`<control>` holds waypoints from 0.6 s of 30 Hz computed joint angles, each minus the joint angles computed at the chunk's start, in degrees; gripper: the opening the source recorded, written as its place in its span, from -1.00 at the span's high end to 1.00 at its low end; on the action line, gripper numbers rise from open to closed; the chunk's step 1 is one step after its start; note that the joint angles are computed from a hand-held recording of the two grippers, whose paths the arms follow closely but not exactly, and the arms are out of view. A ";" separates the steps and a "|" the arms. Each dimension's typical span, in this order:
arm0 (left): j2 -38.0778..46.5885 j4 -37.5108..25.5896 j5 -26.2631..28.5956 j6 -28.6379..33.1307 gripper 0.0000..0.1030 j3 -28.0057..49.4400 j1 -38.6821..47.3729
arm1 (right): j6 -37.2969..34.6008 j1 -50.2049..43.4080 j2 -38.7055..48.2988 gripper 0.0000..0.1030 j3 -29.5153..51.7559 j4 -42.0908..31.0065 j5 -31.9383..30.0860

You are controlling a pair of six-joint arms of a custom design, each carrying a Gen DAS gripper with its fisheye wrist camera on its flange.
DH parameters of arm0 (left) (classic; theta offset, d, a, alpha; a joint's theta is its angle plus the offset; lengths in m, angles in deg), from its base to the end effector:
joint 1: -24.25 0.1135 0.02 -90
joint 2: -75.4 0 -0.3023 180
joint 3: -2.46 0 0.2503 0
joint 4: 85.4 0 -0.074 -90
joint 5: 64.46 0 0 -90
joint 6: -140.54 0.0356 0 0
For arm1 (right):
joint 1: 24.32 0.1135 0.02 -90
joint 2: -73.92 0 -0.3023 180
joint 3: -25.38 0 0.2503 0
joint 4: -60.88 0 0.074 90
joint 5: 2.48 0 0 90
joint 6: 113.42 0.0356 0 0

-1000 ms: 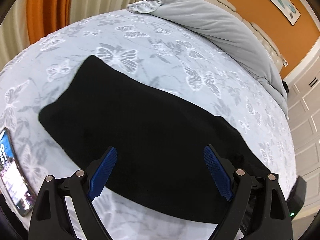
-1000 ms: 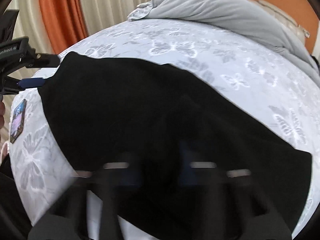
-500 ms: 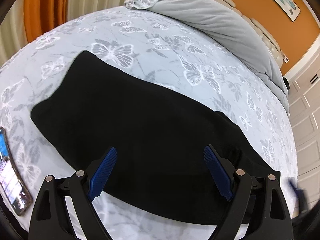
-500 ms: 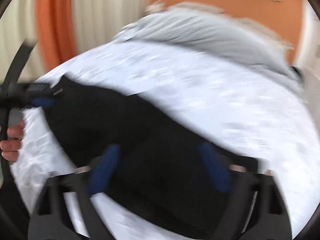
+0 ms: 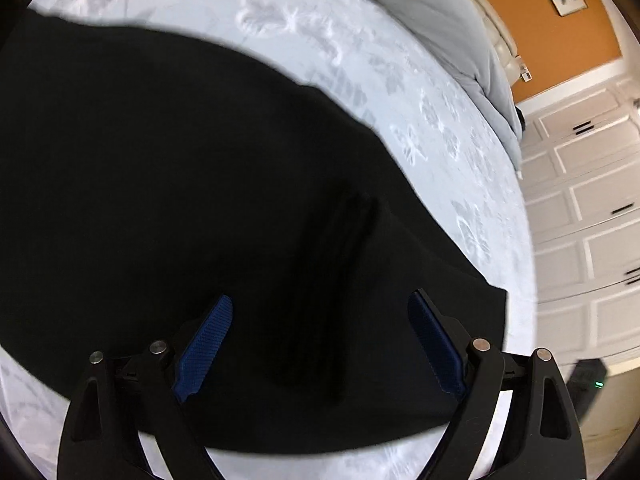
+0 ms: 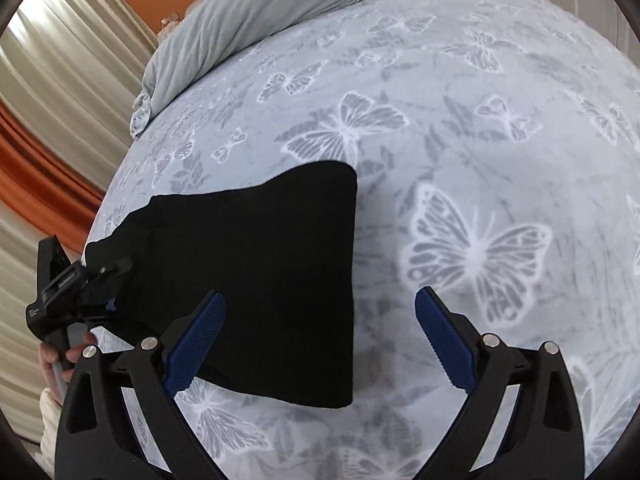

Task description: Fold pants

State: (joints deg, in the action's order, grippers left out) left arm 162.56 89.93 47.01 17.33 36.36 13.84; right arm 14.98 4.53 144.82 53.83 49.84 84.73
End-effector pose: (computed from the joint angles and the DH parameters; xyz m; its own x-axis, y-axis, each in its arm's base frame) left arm 0.2058 -0.0511 0.1241 -0.8941 -0.3540 -0.2744 -0.1559 0.8203 -0.5503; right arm 0.1489 0.0840 0.1422 -0.8668 0.2308 -0.4420 0.0397 0.9156 0.4002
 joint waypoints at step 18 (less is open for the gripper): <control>-2.88 -4.42 6.15 6.36 0.41 2.19 8.82 | -1.73 -0.90 3.62 -0.82 -0.03 2.52 -2.00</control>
State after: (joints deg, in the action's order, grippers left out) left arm 159.68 85.51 53.17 23.69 38.54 22.66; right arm 13.25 3.62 148.44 53.80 52.35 82.73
